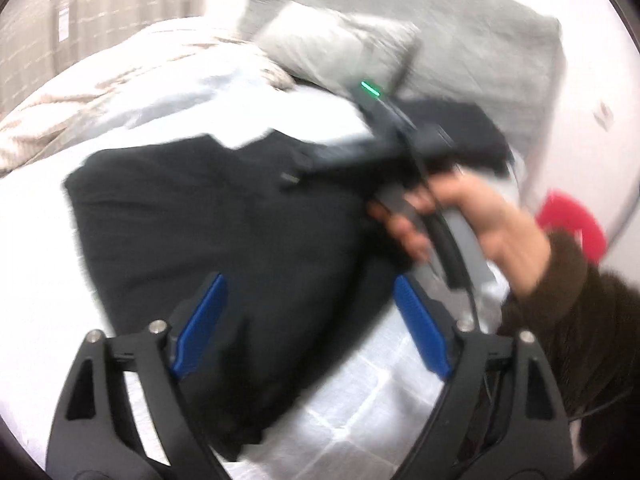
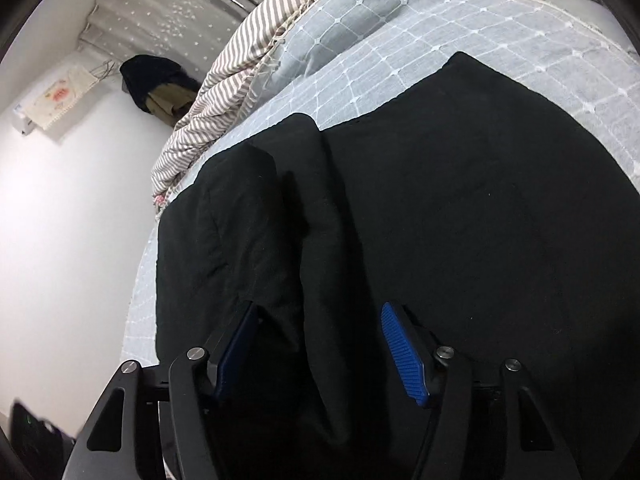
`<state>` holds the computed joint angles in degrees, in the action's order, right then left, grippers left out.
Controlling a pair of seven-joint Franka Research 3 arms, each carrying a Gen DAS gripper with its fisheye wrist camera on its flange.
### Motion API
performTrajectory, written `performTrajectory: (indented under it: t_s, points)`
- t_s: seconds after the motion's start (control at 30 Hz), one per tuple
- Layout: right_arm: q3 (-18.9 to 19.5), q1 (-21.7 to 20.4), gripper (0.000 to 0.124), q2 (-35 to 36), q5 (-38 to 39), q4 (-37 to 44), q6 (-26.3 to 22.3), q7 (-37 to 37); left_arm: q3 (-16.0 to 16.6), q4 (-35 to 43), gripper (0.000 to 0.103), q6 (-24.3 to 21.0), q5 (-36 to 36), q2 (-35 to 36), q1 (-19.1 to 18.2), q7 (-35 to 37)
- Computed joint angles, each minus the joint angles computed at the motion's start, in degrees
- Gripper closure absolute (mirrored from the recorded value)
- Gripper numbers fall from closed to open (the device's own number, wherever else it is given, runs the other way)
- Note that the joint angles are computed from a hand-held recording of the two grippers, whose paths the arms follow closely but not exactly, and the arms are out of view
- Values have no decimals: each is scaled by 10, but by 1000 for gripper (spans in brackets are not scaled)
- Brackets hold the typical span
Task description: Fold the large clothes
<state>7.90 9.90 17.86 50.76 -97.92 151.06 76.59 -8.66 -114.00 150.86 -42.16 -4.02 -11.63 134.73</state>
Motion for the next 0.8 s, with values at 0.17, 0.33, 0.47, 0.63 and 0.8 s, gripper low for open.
performTrajectory:
  t_s: [0.17,0.33,0.47,0.63,0.8]
  points:
    - [23,-38,58,-1,127,8,-56,-77,13,17,8,45,-40,40,30,-84]
    - [21,-41,58,37,187,50,-92,-99,5,40,10,-13,-113,87,76,-142]
    - [25,-25,75,54,157,81,-107,-108,-13,29,11,15,-92,94,88,-168]
    - [24,6,101,18,126,54,-15,-128,-16,23,10,5,-94,90,100,-178]
    - [26,12,109,-56,184,-7,90,-212,-18,32,10,-30,-161,89,112,-136]
